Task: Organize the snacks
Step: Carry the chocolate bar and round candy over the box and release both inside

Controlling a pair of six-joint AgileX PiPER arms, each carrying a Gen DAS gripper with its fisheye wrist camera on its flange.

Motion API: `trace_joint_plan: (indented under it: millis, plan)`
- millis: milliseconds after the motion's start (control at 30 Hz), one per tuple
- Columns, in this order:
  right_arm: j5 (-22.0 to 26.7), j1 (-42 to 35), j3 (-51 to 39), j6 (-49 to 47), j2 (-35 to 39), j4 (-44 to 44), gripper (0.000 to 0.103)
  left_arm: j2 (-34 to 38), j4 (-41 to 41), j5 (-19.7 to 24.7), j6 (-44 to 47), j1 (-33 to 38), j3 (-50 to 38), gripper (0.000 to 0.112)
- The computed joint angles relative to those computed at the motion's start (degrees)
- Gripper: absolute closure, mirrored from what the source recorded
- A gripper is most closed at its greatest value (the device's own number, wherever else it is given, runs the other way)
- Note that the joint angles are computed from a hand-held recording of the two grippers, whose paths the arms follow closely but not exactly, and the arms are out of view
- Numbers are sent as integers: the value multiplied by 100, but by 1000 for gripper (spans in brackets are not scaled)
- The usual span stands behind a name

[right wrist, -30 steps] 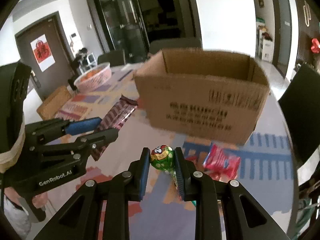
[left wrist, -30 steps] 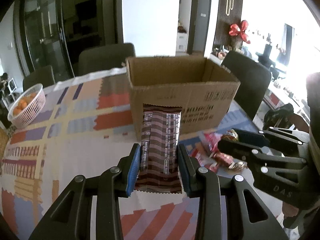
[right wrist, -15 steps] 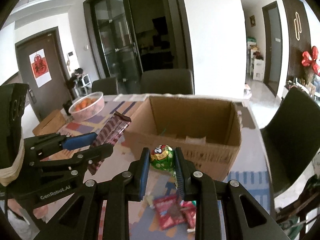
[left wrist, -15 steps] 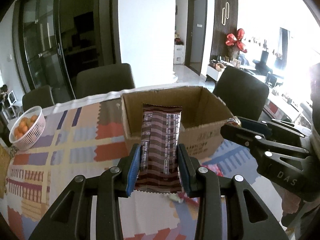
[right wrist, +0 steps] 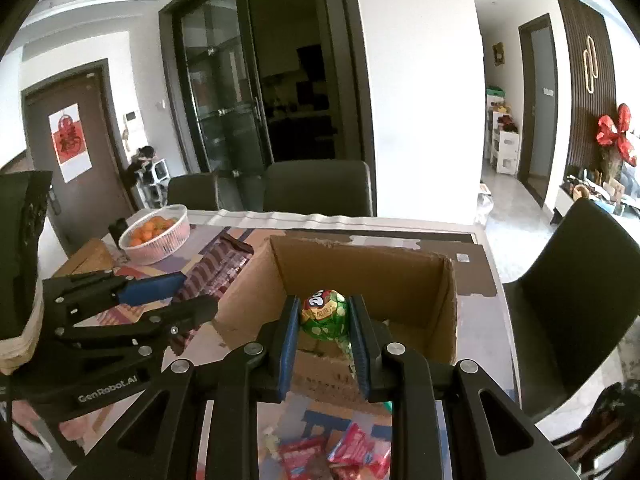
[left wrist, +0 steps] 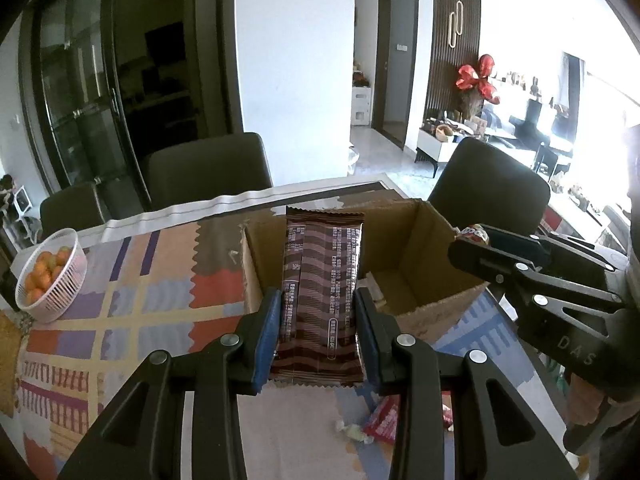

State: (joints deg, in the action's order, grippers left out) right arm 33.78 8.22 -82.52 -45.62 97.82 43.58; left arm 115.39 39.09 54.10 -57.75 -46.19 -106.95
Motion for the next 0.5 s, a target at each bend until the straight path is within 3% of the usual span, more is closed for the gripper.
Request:
trace_joint_plan:
  millis: [500]
  plan:
    - [548, 21, -1831, 1044, 1313, -1097, 78, 1330, -1008, 546, 1253, 587, -1999, 75]
